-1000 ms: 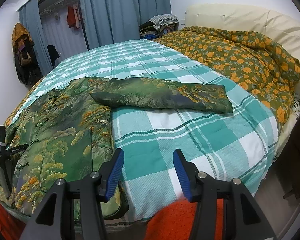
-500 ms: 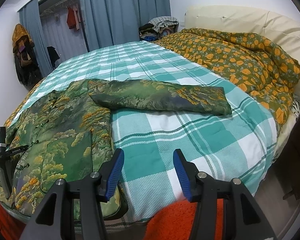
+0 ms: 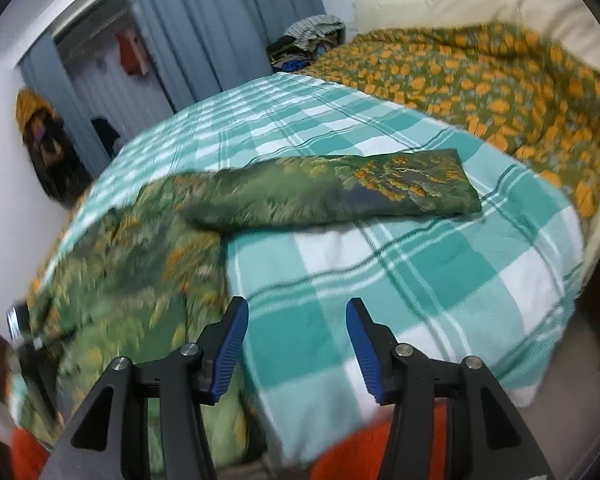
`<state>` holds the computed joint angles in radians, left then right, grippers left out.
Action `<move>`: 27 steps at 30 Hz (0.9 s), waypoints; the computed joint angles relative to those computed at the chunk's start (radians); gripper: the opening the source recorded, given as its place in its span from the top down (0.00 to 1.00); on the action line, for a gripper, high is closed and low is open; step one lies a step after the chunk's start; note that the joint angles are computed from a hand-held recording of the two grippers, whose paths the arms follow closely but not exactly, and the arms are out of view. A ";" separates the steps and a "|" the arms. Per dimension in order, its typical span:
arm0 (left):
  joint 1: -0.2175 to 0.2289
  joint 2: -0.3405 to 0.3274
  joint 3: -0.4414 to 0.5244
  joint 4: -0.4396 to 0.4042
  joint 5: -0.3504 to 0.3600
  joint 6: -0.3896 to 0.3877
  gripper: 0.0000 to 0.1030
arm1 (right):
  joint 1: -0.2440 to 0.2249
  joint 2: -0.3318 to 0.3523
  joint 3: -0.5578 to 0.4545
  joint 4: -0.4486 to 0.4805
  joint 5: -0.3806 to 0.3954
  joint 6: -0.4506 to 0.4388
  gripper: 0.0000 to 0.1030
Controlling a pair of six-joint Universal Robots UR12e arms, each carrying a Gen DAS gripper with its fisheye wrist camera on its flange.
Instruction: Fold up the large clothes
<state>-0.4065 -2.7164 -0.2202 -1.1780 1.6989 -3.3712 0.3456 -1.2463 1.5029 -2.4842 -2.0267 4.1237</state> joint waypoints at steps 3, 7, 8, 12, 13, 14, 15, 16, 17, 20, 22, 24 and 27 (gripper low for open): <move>0.000 -0.001 0.001 -0.001 0.000 0.000 0.00 | -0.074 -0.019 0.051 -0.070 0.093 0.092 0.48; 0.000 -0.001 0.002 -0.001 0.000 0.000 0.00 | -0.164 -0.030 0.127 -0.129 0.198 0.265 0.48; 0.000 -0.001 0.002 -0.001 0.000 0.000 0.00 | -0.180 -0.028 0.143 -0.149 0.216 0.295 0.48; 0.000 -0.002 0.005 -0.003 -0.001 -0.001 0.00 | -0.217 -0.016 0.207 -0.283 0.218 0.456 0.48; 0.000 -0.001 0.002 -0.001 0.000 0.000 0.00 | -0.220 -0.008 0.216 -0.320 0.195 0.493 0.48; 0.000 -0.003 0.006 -0.004 0.000 0.000 0.00 | -0.221 -0.002 0.219 -0.340 0.171 0.513 0.48; 0.000 0.000 -0.001 0.002 -0.001 -0.001 0.00 | -0.221 0.002 0.219 -0.352 0.153 0.526 0.48; 0.000 0.003 -0.008 0.006 0.000 -0.001 0.00 | -0.222 0.010 0.216 -0.361 0.132 0.543 0.48; -0.001 -0.006 0.013 -0.007 0.004 0.001 0.00 | -0.223 0.014 0.212 -0.364 0.124 0.552 0.49; -0.001 -0.021 0.042 -0.022 0.003 0.000 0.00 | -0.226 0.024 0.188 -0.337 0.112 0.542 0.73; -0.002 -0.025 0.049 -0.026 0.010 0.004 0.00 | -0.220 0.027 0.161 -0.286 0.086 0.486 0.80; -0.002 -0.024 0.047 -0.024 0.007 0.002 0.00 | -0.209 0.028 0.136 -0.252 0.049 0.412 0.84; -0.002 -0.025 0.048 -0.022 0.008 0.001 0.00 | -0.189 0.033 0.083 -0.213 0.000 0.281 0.86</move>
